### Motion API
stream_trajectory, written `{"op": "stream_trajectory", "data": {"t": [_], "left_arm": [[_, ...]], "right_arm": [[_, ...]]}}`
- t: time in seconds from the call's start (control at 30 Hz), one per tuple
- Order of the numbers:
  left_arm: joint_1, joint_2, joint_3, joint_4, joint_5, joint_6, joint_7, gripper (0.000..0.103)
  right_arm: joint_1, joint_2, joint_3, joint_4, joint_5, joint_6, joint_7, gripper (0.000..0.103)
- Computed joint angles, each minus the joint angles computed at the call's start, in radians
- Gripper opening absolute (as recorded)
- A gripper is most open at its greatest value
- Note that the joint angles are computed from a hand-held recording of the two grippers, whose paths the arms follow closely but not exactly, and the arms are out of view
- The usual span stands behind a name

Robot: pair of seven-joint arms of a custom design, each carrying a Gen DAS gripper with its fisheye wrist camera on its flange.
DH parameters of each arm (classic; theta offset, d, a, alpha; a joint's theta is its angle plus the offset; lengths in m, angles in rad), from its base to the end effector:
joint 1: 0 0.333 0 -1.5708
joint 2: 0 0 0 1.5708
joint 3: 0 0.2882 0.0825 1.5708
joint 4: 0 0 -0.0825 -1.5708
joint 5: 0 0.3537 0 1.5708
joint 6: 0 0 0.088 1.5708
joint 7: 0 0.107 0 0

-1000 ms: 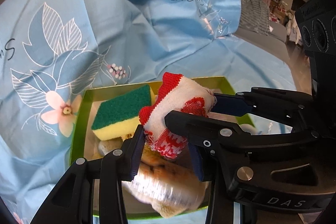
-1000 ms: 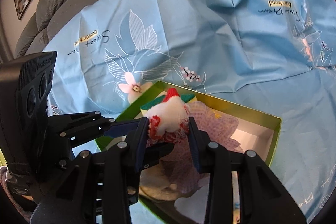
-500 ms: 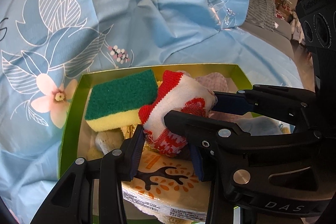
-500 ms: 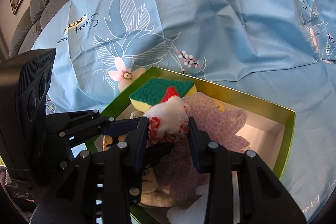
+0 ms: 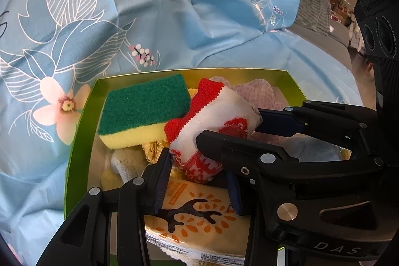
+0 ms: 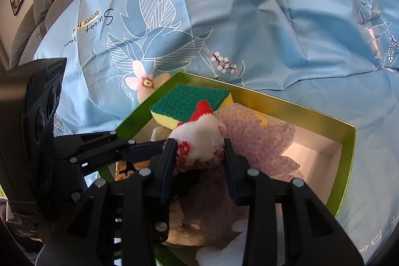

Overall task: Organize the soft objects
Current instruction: 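Lower the candy into the box and open the left gripper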

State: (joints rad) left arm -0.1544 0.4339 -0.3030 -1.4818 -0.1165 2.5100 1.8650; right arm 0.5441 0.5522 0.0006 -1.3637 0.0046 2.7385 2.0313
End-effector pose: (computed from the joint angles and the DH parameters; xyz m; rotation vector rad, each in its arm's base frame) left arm 0.6328 -0.2681 0.4891 -1.2812 2.4664 -0.8632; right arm 0.6163 0.3731 0.4848 -1.7167 1.5838 -0.2799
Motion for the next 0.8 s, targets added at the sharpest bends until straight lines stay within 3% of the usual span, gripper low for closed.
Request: {"op": "stream_trajectory", "data": {"t": [0.57,0.63,0.73,0.8], "left_arm": [[-0.011,0.017,0.01,0.032,0.025,-0.039,-0.04,0.041],[-0.021,0.019,0.022,0.038,0.042,-0.045,-0.069,0.049],[-0.037,0.013,0.041,0.033,0.081,-0.041,-0.123,0.078],[-0.032,0.005,0.04,0.019,0.087,-0.033,-0.136,0.078]], "right_arm": [[-0.013,0.0,0.017,-0.009,0.036,0.005,-0.003,0.039],[-0.011,-0.002,0.014,-0.013,0.04,0.006,0.005,0.045],[-0.006,-0.007,0.004,-0.019,0.04,0.0,0.031,0.067],[-0.006,-0.018,0.004,-0.033,0.039,0.002,0.04,0.071]]}}
